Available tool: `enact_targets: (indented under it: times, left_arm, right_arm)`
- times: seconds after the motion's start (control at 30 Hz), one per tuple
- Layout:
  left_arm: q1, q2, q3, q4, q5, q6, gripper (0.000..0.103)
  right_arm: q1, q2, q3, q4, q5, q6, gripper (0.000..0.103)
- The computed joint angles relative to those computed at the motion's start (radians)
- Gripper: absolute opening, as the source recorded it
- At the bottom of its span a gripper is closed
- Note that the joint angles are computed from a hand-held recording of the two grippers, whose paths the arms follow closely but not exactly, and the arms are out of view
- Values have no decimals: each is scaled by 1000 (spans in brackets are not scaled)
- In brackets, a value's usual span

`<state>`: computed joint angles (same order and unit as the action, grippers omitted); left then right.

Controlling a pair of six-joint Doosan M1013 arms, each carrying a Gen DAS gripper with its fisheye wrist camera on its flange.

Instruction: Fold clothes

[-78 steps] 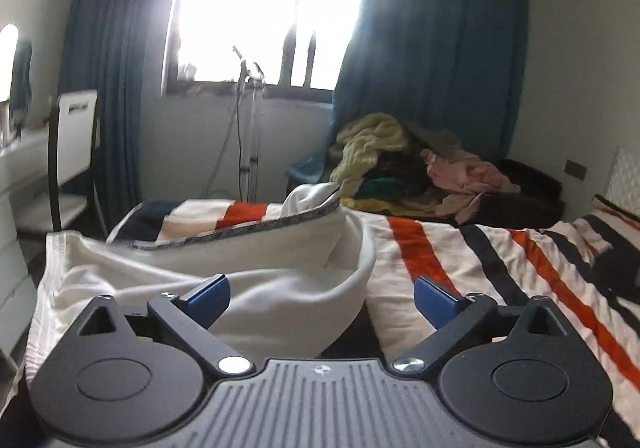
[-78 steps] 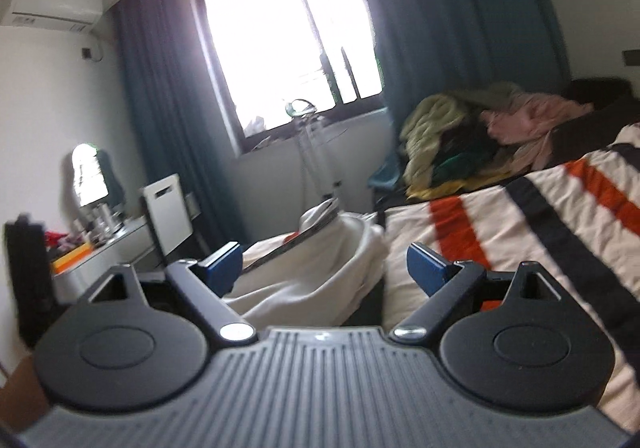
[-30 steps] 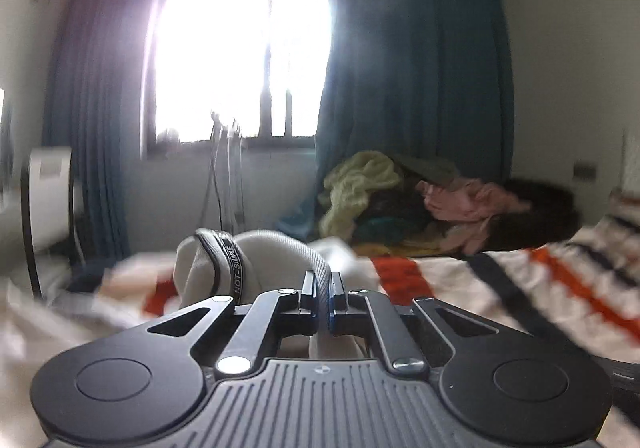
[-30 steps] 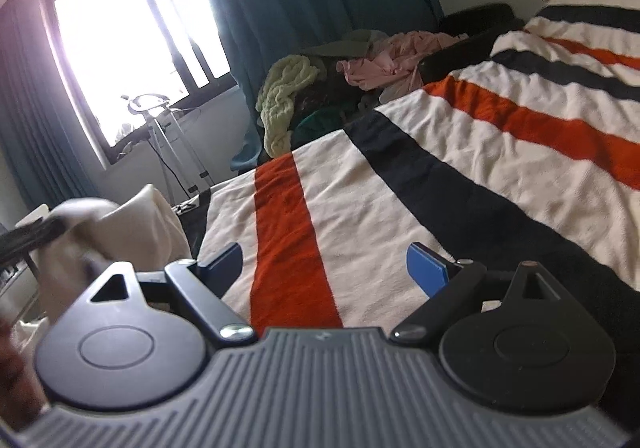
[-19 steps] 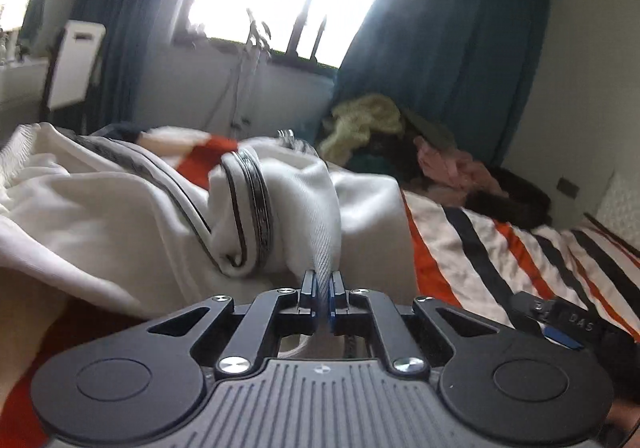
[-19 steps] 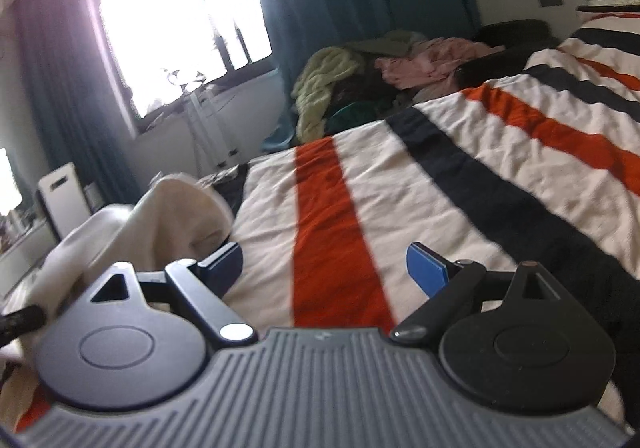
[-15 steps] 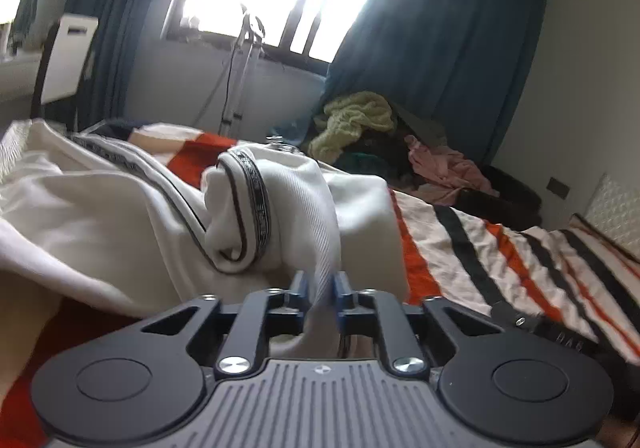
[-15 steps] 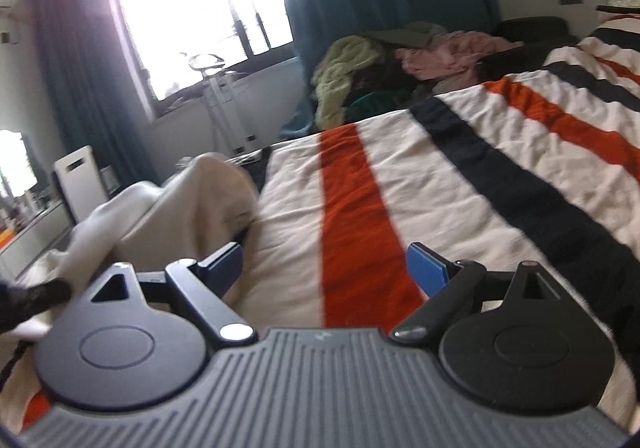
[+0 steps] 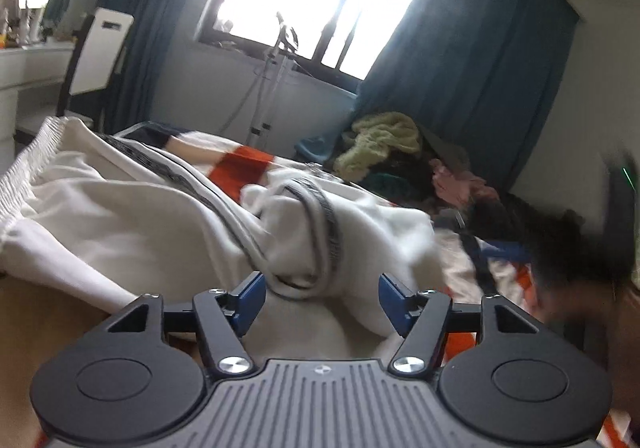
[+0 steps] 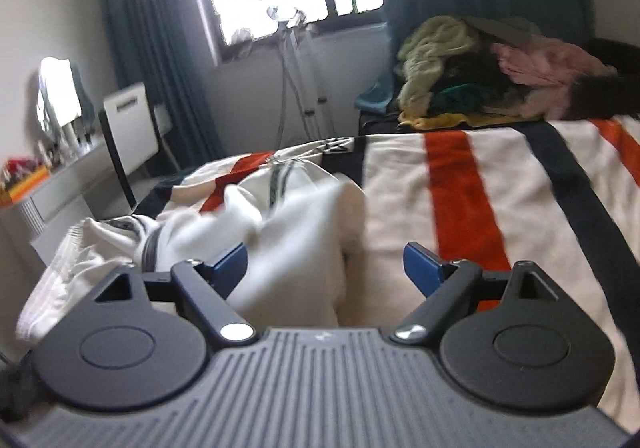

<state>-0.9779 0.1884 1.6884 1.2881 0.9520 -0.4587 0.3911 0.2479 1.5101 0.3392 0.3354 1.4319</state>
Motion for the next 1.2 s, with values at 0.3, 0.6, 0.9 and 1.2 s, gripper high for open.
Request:
enact_targets:
  times: [0.3,0.6,0.9,1.2]
  left_arm:
    - [55,45,13,14,70,-30,65]
    - [86,63,23,13,36,-90,64]
    - [64,83,12,86,149,-24,64]
    - [50,88,-16,47,196,43,62]
  right_arm:
    - [91,347,-615,-237,389,17,78]
    - [172,657,-1091,-460,785,-37,68]
    - [148,568,-940,-563,683,82,6]
    - [50,255,-532,-897,273,630,5]
